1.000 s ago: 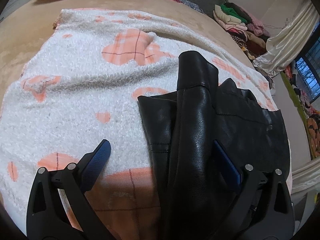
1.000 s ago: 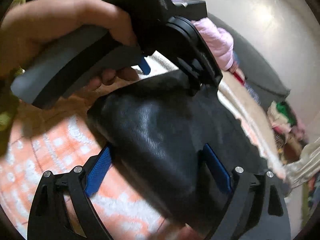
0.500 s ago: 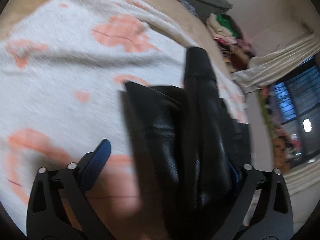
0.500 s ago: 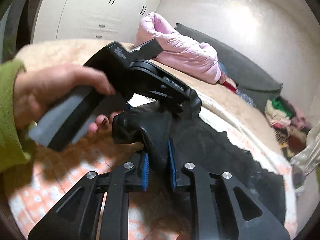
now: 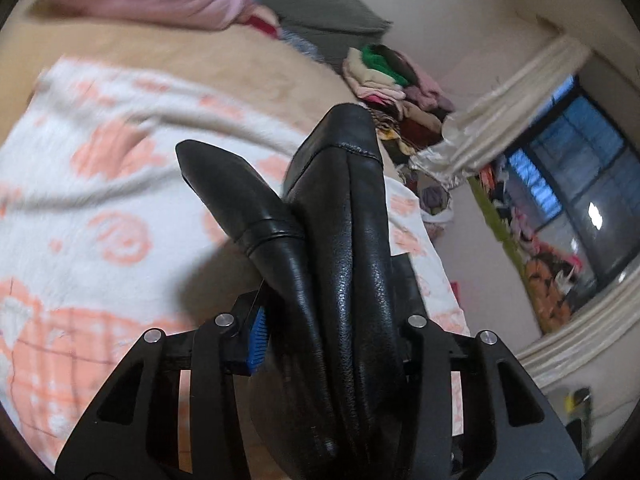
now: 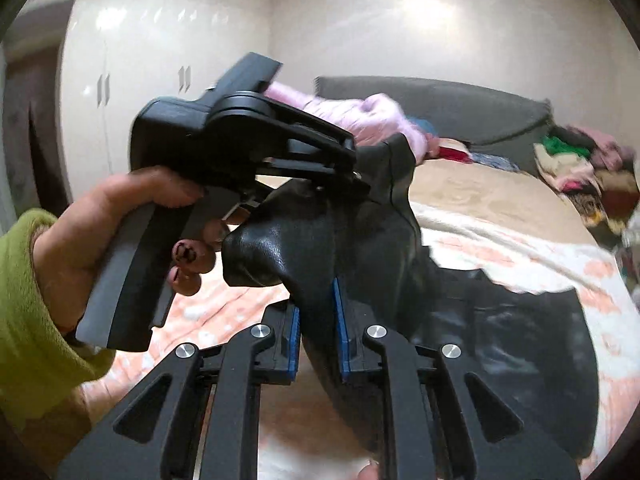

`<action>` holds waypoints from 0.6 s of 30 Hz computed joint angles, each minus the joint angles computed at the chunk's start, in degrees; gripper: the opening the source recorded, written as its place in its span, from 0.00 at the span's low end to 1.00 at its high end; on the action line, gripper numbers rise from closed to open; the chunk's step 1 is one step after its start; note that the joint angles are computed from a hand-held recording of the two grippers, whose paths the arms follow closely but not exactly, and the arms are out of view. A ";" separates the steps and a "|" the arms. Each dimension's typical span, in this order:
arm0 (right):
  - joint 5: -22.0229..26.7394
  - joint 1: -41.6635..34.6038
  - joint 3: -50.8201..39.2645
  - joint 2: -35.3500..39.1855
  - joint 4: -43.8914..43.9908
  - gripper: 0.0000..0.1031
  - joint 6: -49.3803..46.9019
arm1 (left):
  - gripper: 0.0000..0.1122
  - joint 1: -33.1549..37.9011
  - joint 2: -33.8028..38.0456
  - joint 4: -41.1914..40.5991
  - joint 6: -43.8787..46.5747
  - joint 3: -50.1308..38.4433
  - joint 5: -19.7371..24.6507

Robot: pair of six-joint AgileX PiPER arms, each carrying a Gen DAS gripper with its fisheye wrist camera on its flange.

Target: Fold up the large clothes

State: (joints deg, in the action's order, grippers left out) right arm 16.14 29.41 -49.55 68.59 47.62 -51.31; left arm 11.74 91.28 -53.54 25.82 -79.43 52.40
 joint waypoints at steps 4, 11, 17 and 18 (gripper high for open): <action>11.15 -15.57 0.48 -3.88 14.62 0.12 -13.99 | 0.33 -12.17 0.27 13.40 -13.52 -6.53 -4.93; 31.73 -41.59 1.67 -3.93 23.63 0.12 -22.04 | 0.35 -30.55 8.40 37.85 -35.86 -19.17 -6.12; 38.88 -54.15 2.50 -0.41 22.76 0.11 -22.50 | 0.56 -37.54 16.63 41.59 -39.58 -28.75 -4.55; 40.19 -56.29 1.93 1.24 20.96 0.11 -20.72 | 0.56 -37.37 17.28 38.66 -38.51 -29.56 -4.16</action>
State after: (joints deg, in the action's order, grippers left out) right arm 56.33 -26.88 -47.61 69.82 68.58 -72.03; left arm -25.63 108.55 -14.89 -12.68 -108.98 48.25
